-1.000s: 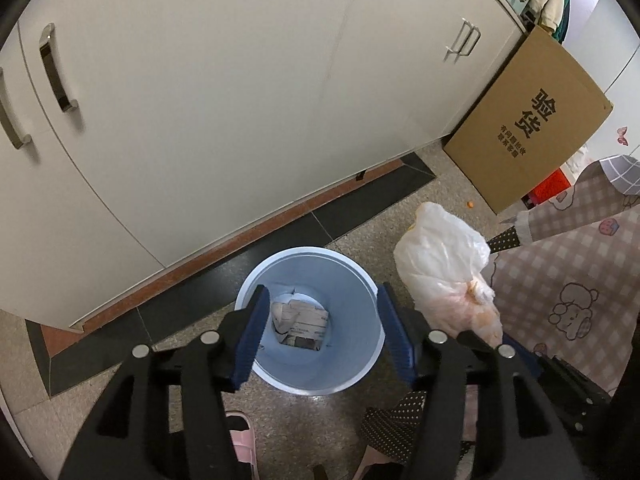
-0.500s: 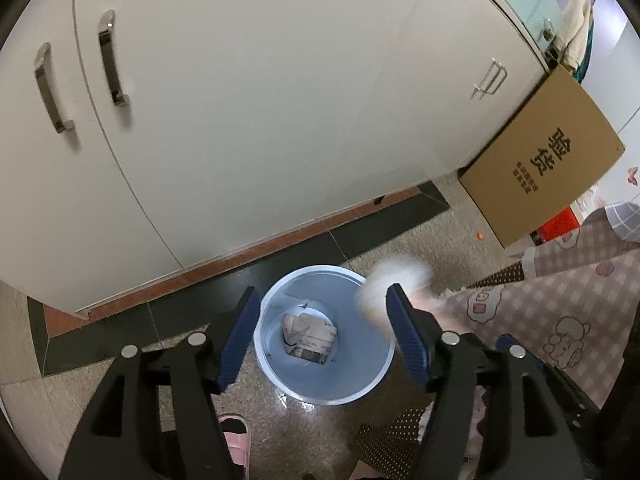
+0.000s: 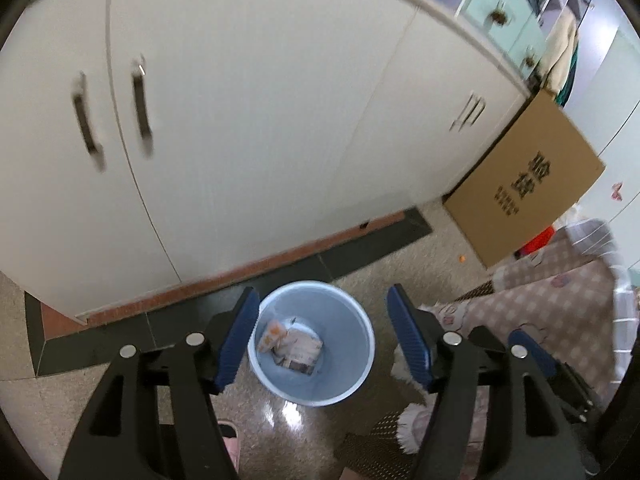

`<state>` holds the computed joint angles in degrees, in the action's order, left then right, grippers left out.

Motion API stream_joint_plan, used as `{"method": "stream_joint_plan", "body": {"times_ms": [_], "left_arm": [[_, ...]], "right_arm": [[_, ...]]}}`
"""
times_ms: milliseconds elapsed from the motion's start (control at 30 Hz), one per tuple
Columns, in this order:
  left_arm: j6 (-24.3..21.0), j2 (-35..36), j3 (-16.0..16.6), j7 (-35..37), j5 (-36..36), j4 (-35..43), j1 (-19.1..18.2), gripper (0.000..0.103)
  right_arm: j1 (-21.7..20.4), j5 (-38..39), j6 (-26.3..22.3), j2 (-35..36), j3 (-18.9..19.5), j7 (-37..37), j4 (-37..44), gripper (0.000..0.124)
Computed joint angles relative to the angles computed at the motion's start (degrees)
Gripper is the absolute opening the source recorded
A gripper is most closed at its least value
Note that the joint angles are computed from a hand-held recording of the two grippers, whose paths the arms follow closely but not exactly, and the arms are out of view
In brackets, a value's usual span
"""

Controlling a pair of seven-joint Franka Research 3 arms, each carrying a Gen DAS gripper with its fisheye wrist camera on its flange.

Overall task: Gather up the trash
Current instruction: 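Move both tools back to the table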

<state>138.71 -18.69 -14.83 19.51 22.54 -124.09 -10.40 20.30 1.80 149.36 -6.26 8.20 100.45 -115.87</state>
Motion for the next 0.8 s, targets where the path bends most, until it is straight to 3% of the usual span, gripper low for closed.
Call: {"method": "stream_joint_plan", "body": {"times_ms": [267,400,633,800], "left_arm": [[-1.2,-5.6,-4.7,-6.3,8.3,4.1,0.9,0.067],[1.0,-3.9,-6.2,-5.7,9.8,8.4,-0.6,0.069],[7.7,8.5,-8.1,2.2,8.4,20.1,-7.3,0.069],[5.3,21.3,-8.9,8.8,10.7,33.0,-13.6,0.069]], "right_arm": [[-3.1,-5.9,5.5,-11.7,2.2,4.1,-4.2,0.066],[-6.2,-5.2,6.4,-18.8,2.2,5.2,-7.9,0.068],[-17.4,-4.8,4.7,-33.5,1.6,9.9,-17.9,0.073],[-23.6,-3.9,1.1,-38.2,-1.0,9.8,-21.9,0.075]]}}
